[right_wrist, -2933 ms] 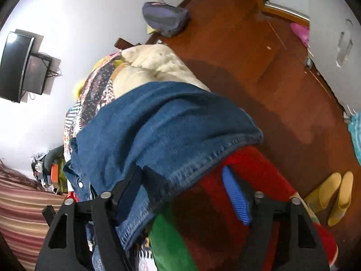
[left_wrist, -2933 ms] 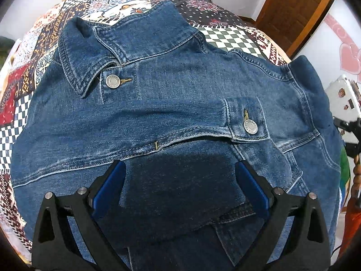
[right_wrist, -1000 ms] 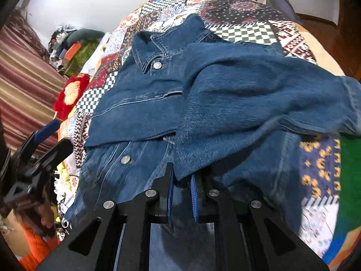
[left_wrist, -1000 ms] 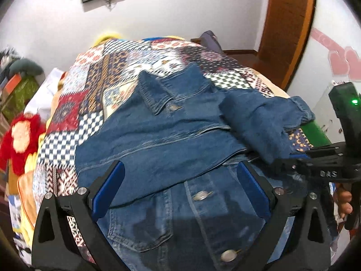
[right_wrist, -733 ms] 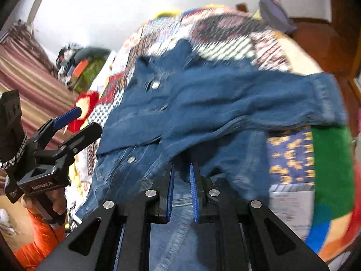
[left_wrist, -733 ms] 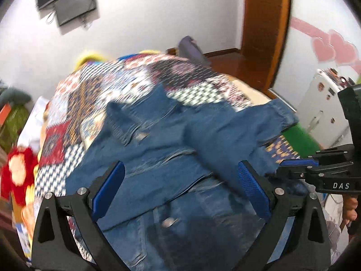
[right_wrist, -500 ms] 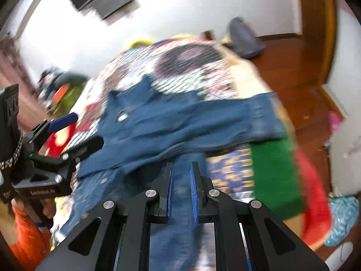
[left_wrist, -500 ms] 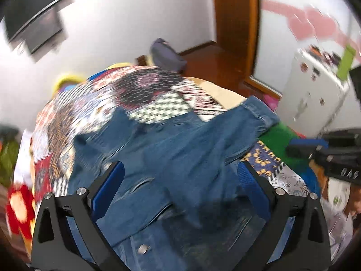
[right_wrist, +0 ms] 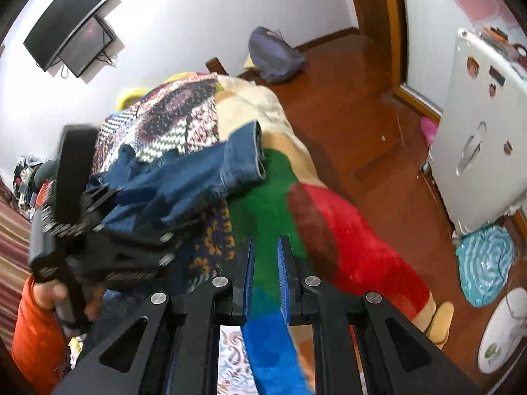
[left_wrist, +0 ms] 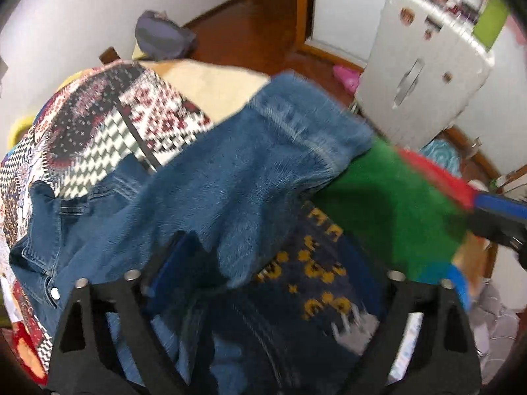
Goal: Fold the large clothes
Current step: 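Grasp the jacket side with the left gripper while the right gripper folds the side inward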
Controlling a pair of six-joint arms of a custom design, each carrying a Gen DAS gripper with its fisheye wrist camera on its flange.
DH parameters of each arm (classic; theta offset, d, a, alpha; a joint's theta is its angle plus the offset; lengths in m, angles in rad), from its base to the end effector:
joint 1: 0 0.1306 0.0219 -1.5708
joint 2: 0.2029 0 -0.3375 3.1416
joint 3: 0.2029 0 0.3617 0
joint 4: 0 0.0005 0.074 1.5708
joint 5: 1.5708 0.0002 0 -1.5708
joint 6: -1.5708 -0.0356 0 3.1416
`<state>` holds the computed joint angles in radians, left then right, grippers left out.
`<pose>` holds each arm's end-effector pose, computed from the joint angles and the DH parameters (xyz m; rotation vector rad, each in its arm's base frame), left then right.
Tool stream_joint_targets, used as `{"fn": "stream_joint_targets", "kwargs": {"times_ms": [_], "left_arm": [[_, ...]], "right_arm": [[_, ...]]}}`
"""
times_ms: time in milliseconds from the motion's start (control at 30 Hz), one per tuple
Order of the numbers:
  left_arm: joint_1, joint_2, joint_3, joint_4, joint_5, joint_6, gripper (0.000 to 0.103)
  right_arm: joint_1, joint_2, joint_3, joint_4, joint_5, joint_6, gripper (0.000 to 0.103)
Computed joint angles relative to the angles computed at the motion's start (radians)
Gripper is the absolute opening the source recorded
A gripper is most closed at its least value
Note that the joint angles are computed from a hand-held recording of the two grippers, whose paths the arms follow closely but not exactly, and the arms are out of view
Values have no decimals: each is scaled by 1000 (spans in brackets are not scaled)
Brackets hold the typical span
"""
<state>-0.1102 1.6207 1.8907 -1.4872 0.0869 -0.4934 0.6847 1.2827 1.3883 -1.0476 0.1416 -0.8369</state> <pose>0.4892 -0.0577 0.4511 0.8464 2.6462 -0.0241 0.3265 0.2594 0.4165 0.2532 2.5447 0.4419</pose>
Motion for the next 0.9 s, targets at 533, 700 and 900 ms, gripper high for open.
{"fn": "stream_joint_targets", "kwargs": {"times_ms": [533, 700, 900], "left_arm": [[222, -19, 187, 18, 209, 97, 4], [386, -40, 269, 36, 298, 98, 4], [579, -58, 274, 72, 342, 70, 4]], "right_arm": [[44, 116, 72, 55, -68, 28, 10], [68, 199, 186, 33, -67, 81, 10], [107, 362, 410, -32, -74, 184, 10]]}}
